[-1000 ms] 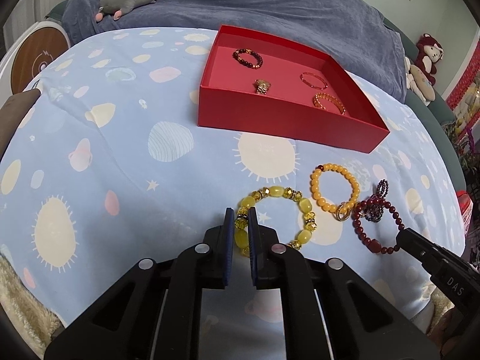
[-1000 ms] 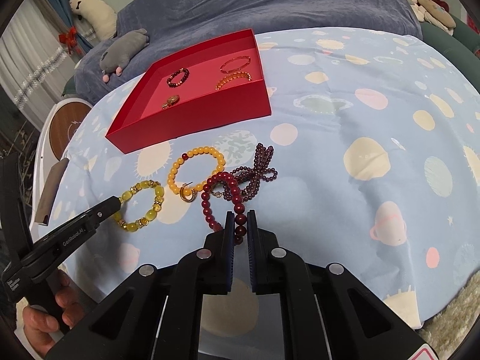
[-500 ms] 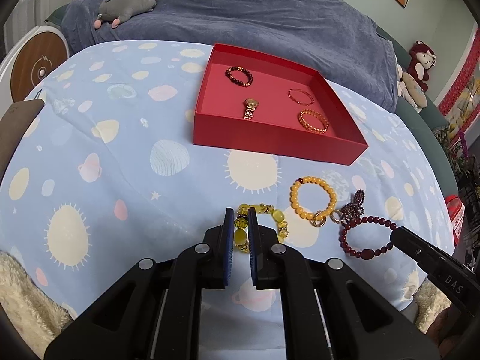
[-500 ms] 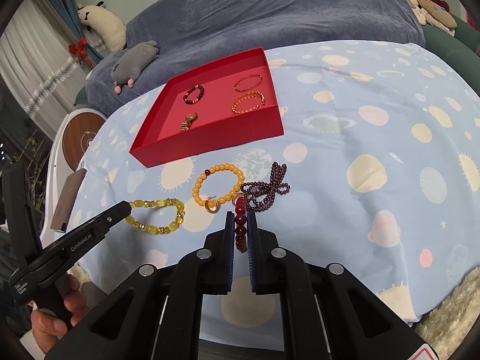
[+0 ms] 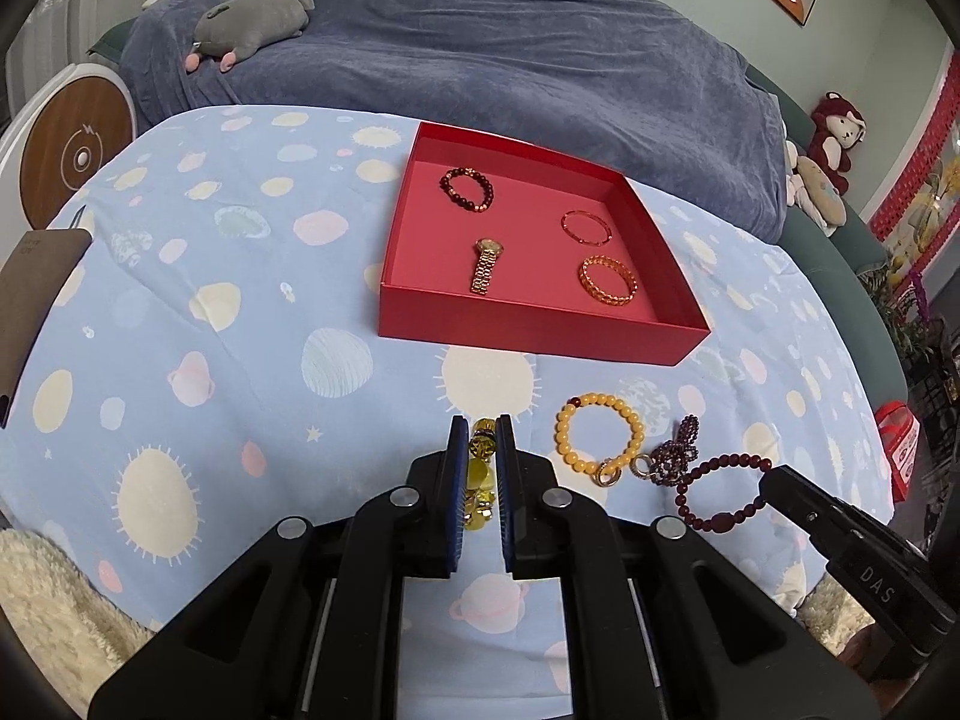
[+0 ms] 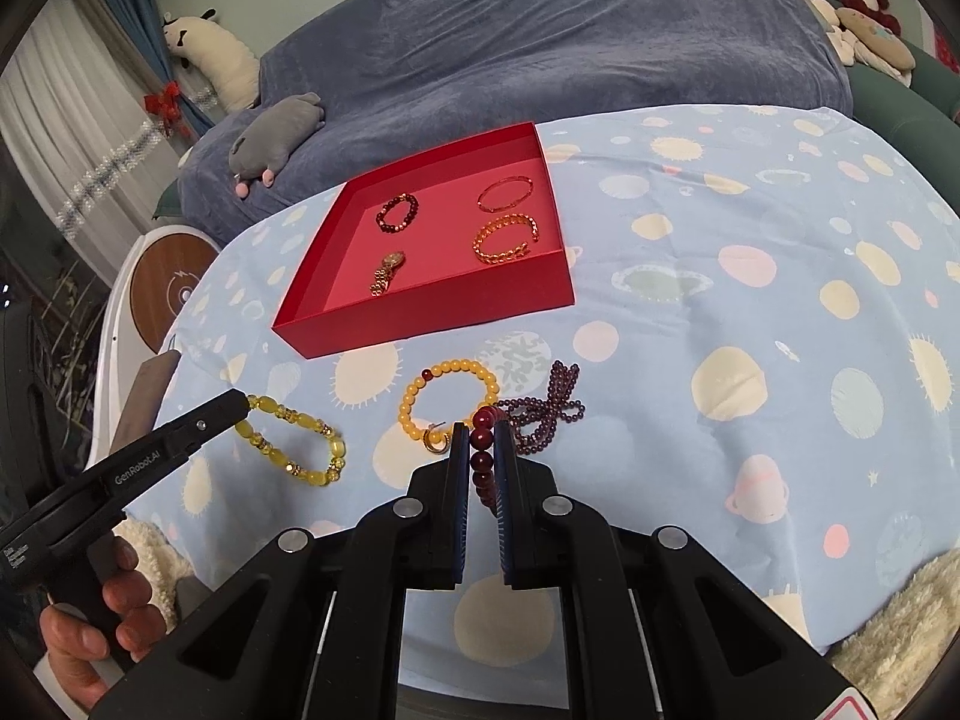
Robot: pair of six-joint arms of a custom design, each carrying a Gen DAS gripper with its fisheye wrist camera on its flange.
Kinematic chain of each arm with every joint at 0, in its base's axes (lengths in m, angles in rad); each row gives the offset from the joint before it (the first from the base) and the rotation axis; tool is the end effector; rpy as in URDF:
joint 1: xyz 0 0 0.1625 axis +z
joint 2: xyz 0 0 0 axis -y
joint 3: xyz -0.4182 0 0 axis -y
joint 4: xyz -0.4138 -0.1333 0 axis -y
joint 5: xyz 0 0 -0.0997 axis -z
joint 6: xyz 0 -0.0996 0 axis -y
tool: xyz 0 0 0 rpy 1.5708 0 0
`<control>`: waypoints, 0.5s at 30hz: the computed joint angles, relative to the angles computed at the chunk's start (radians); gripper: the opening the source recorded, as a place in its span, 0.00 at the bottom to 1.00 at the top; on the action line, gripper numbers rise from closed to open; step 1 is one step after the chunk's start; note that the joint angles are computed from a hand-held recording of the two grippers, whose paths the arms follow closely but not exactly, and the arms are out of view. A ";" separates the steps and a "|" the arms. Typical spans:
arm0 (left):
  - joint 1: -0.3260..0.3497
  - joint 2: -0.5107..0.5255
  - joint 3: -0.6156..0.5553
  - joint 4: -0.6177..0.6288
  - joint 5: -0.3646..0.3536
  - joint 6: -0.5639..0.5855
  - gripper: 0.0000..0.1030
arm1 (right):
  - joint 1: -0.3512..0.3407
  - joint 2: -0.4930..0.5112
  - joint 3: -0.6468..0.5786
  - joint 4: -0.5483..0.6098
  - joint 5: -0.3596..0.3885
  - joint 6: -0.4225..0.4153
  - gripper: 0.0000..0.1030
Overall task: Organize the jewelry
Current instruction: 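Grasp the dark-red bead bracelet with the right tool while the left tool reaches the yellow bead bracelet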
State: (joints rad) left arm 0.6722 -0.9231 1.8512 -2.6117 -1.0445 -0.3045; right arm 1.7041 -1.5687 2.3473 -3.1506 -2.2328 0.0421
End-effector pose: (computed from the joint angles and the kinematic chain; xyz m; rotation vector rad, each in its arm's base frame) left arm -0.3624 -0.5227 0.0904 0.7564 2.6123 -0.5412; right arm 0.1274 -0.4079 0.3070 -0.2347 -2.3650 1.0630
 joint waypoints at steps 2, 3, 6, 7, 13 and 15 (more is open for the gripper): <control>-0.003 0.002 -0.004 0.001 0.001 0.004 0.09 | 0.002 0.001 -0.005 0.001 0.002 0.000 0.08; -0.003 0.003 -0.007 0.001 -0.002 0.005 0.09 | 0.003 0.002 -0.008 0.001 0.003 -0.001 0.08; -0.004 0.007 -0.017 0.005 -0.007 0.006 0.09 | 0.008 0.008 -0.019 -0.003 0.002 -0.011 0.08; -0.004 0.008 -0.021 0.007 -0.009 0.005 0.09 | 0.010 0.011 -0.024 -0.002 0.002 -0.014 0.08; 0.000 0.033 -0.074 -0.010 -0.017 0.031 0.09 | 0.017 0.038 -0.086 -0.017 0.007 -0.055 0.08; 0.003 0.047 -0.100 -0.017 -0.020 0.044 0.09 | 0.020 0.052 -0.116 -0.024 0.013 -0.073 0.08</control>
